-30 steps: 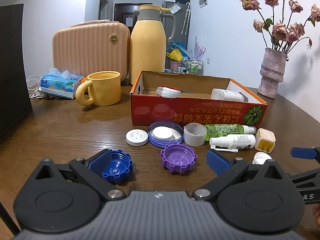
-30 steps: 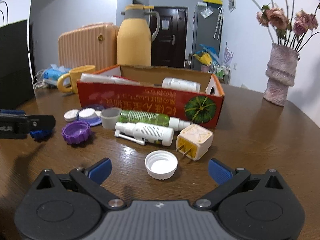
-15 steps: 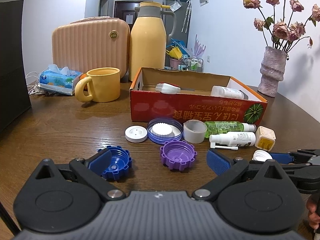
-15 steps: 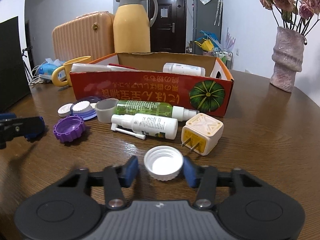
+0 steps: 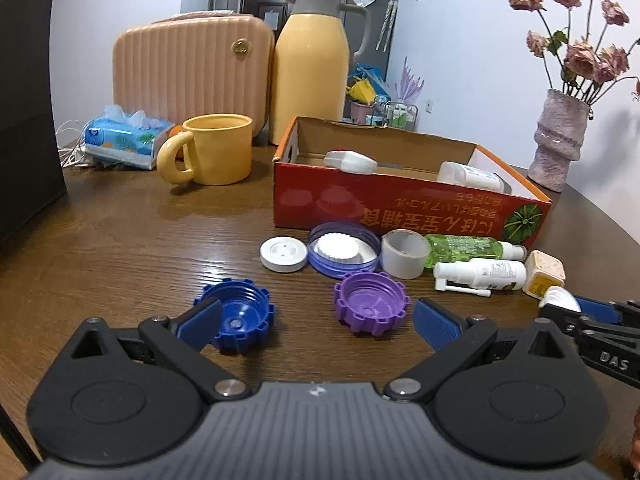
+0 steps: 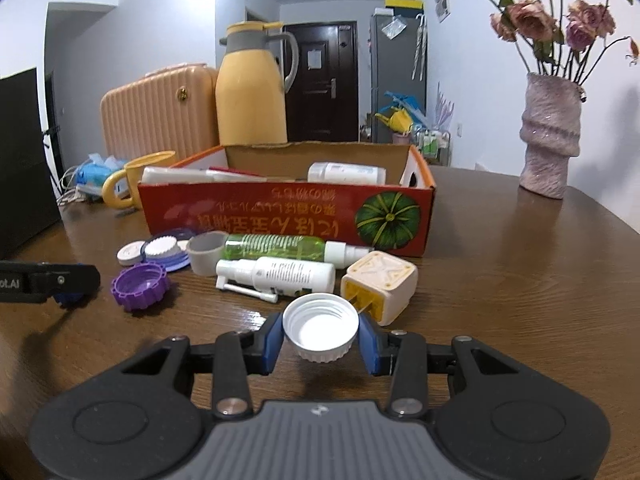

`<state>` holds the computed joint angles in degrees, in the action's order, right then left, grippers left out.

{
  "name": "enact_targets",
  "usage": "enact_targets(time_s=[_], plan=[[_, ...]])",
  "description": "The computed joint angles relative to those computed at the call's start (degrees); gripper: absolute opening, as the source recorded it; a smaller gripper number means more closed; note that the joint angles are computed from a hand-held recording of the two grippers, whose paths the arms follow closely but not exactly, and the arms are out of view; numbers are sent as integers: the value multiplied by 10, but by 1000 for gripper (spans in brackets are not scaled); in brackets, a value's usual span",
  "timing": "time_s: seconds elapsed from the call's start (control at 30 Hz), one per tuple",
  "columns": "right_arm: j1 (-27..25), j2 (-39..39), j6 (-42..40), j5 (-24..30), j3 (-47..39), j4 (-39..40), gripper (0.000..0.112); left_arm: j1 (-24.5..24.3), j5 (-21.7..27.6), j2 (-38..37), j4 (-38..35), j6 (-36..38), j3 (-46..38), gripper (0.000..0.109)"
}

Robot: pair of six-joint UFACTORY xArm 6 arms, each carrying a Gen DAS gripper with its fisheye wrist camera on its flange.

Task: Organize rigid objects
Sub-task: 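Close the left tool on the blue screw cap while the right holds the white cap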

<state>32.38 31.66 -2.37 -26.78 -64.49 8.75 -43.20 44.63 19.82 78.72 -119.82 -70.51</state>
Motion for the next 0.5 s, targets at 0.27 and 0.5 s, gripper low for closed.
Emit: enact_targets(time_s=[0.27, 0.5], plan=[[-4, -4, 8, -49, 20, 3, 39, 7, 32, -20, -30, 29, 20, 103], [-11, -7, 25, -86, 38, -4, 39, 19, 36, -22, -56, 69, 25, 103]])
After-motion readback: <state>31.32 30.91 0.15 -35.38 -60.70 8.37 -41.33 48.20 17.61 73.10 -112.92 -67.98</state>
